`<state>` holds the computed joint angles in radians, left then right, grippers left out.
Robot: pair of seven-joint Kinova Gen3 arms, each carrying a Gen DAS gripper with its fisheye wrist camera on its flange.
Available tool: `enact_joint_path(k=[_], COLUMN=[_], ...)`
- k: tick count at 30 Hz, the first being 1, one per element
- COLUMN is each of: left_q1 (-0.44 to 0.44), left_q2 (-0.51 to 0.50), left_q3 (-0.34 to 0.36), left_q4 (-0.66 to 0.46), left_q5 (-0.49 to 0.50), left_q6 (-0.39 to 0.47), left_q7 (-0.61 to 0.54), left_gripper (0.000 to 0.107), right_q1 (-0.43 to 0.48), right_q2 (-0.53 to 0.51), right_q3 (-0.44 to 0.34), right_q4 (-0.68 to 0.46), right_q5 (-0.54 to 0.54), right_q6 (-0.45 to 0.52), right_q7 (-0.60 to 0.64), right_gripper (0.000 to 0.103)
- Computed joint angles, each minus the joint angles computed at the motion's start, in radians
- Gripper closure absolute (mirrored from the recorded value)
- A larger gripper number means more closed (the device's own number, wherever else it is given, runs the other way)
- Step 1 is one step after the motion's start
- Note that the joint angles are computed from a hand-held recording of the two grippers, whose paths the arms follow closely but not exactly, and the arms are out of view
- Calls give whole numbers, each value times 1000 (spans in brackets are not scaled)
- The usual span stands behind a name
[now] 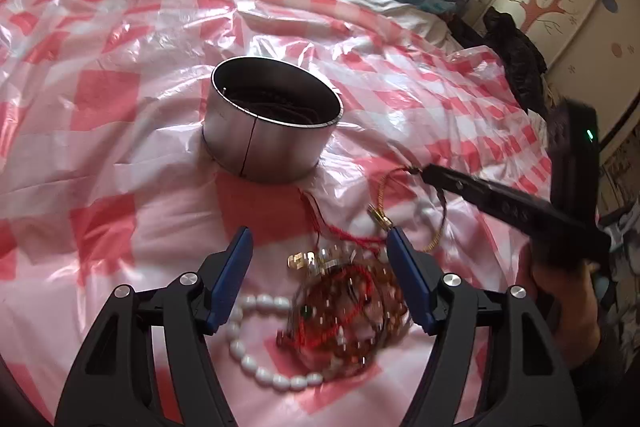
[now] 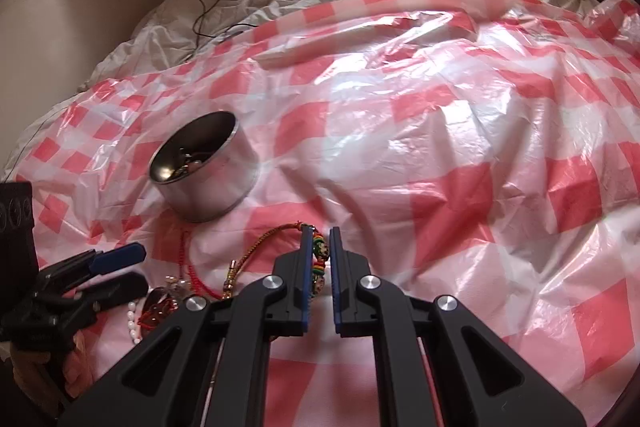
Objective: Organize jewelry
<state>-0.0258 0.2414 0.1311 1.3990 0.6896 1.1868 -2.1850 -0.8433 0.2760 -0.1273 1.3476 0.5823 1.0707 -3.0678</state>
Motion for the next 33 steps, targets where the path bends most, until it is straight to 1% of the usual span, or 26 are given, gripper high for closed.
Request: enact_joint_path(k=[1,2,5,7,8,9,10,12,13,14,16,18,20,22,23,25,26,27,29,30,33], left_q1=[13,41,102,128,142,150,161,166,168,167,166,165,156,132,122,79,63,54,35,31,18], left_q2=[20,25,13,-14,-22,-31,-38,-49,-52,-52,-51,-51,-52,-39,-35,-21,-20,-22,-30,-32,-37], left_q3=[12,5,12,17,20,21,23,25,27,30,32,32,29,26,21,21,18,16,10,8,-1], left_q4=[-27,-39,-21,16,28,40,52,64,68,68,69,69,66,48,45,26,18,15,10,7,-1], left_q5=[-29,-58,-145,-185,-208,-226,-243,-261,-267,-264,-260,-259,-244,-200,-178,-111,-85,-71,-42,-36,-23], left_q6=[4,-9,-92,-164,-187,-210,-232,-249,-256,-253,-250,-243,-233,-195,-182,-137,-123,-116,-106,-106,-99], left_q7=[30,45,78,74,72,70,68,57,48,33,20,9,1,-3,-8,-23,-27,-31,-42,-44,-46], left_gripper=[41,41,41,42,43,48,51,64,69,75,81,96,104,104,104,104,104,104,104,104,104], right_q1=[3,7,13,15,16,15,14,14,14,14,16,15,18,26,33,25,22,22,20,17,-8], right_q2=[-3,-3,1,5,8,10,12,13,13,13,17,18,19,21,25,40,41,37,29,26,12], right_q3=[1,0,-2,-3,-3,-2,-1,2,3,3,3,4,4,4,0,1,3,5,8,9,16], right_q4=[5,7,5,2,-1,-4,-5,-6,-5,-5,-9,-9,-11,-14,-15,-37,-36,-30,-18,-15,-7], right_q5=[-6,-10,-21,-28,-33,-35,-37,-41,-43,-45,-53,-57,-67,-86,-99,-99,-98,-101,-100,-94,-42], right_q6=[-3,-4,-6,-7,-8,-7,-6,-6,-7,-6,-3,-2,1,3,-2,18,16,6,-7,-10,-13], right_q7=[-4,-4,4,12,17,20,22,25,25,25,30,32,37,44,59,82,86,85,79,77,40], right_gripper=[94,94,94,94,94,94,94,94,94,94,94,94,93,78,66,66,69,80,94,96,96])
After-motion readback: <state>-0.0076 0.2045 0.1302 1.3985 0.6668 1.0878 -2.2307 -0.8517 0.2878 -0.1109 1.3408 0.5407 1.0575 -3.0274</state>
